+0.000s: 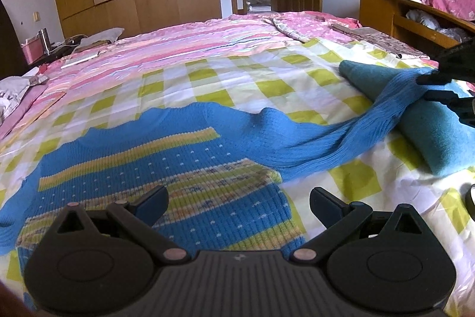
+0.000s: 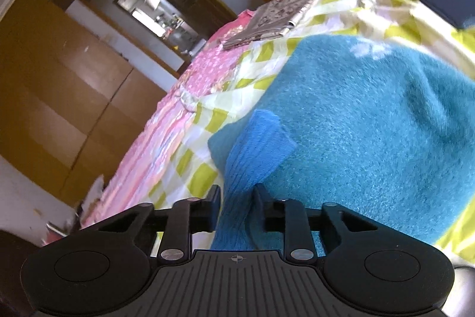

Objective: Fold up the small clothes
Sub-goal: 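Grasp the sleeve cuff with the right gripper and lift it, then carry the held sleeve across the sweater body toward the other sleeve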

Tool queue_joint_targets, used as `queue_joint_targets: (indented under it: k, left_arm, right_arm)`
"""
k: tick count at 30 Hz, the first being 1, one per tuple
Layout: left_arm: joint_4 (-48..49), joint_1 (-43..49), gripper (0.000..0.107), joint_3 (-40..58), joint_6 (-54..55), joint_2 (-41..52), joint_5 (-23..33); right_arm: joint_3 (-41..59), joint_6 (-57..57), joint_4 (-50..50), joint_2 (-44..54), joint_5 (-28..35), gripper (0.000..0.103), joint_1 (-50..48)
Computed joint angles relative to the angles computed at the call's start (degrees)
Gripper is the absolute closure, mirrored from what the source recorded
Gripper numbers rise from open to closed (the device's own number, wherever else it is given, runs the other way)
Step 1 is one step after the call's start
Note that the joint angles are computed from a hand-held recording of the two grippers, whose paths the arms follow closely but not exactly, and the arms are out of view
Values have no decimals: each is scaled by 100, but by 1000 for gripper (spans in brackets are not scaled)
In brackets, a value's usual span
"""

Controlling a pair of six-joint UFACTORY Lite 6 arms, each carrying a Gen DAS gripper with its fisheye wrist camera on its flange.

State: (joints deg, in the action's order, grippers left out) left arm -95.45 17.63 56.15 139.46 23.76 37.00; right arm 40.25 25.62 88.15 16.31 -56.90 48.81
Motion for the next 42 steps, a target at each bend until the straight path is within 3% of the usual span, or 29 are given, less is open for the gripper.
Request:
queue_joint_targets:
  k: [3,6,19,26,33,38,42]
  left_arm:
    - [74,32,4,111,-126,95,-4]
    - [155,76,4,213,-226,184,18]
    - [371,188,4,364,-435,334,100]
    - [505,234,4,464,-579,448,124]
    - [752,465,4,619,-698,494,316]
    - [1071,950,4,955,-823,619,642]
    - [1339,1444,4,1448,-970,908,861]
  right_arm:
    - [-113,371,-97,26,-38,92,6]
    - [-84,333,-51,65,-83,92,48]
    - [238,255,203,246,-231,77,-86]
    - [594,-606,637,423,-267,77,-231]
    - [859,-1320,805,412,-343,92,-171]
    - [1604,-2035,651,573,-491,94,50]
    - [3078,-3078,388,1330,-282,94,148]
